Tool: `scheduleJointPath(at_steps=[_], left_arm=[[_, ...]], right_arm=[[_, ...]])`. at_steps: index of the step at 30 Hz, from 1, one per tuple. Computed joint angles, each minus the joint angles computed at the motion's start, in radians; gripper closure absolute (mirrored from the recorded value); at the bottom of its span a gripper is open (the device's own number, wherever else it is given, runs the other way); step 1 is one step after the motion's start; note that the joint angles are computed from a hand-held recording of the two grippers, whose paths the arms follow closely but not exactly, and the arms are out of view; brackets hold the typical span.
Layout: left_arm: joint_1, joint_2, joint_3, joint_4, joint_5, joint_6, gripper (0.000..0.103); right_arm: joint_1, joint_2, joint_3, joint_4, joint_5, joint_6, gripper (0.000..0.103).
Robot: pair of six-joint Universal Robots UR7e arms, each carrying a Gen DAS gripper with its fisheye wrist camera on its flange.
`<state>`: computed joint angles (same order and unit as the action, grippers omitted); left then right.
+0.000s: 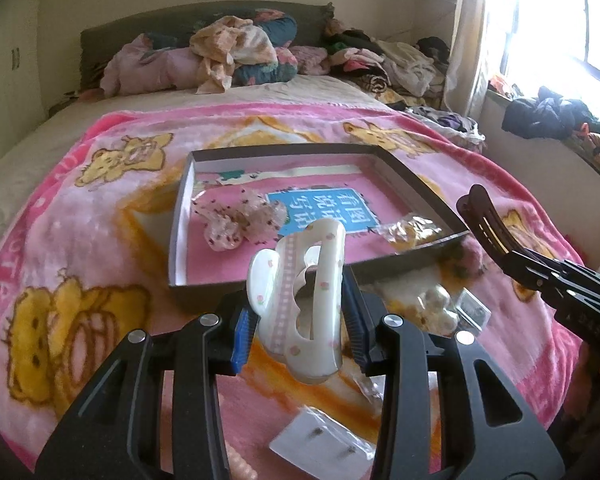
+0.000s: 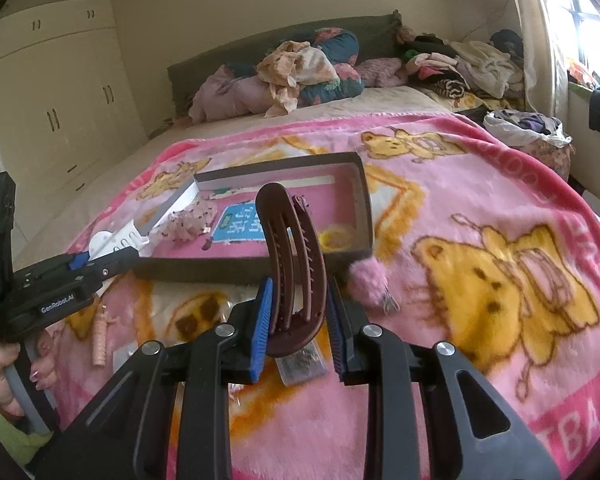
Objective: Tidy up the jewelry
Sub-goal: 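Carry both clips over the tray and lower them inside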
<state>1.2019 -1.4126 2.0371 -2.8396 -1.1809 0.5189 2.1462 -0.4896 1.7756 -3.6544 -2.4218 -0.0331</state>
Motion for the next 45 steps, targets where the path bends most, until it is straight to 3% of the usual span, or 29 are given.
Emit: scheduleJointPath(at_steps=[14, 15, 45], left_arm=[[0.007, 0.050, -0.064, -0.018, 0.001, -0.014, 0.073], [0.006, 0.052, -0.066, -0.018, 0.000, -0.015, 0.073], [0.032, 0.234, -0.204, 0.011, 0.034, -0.032, 0.073]], right_arm=[[-0.029, 0.023, -0.086, 0.024, 0.035, -0.049, 0.079], [-0.032, 0.022, -0.087, 0.025, 0.039, -0.052, 0.094], [-0.146, 0.093, -0.321, 0.235, 0.039, -0.091, 0.094]])
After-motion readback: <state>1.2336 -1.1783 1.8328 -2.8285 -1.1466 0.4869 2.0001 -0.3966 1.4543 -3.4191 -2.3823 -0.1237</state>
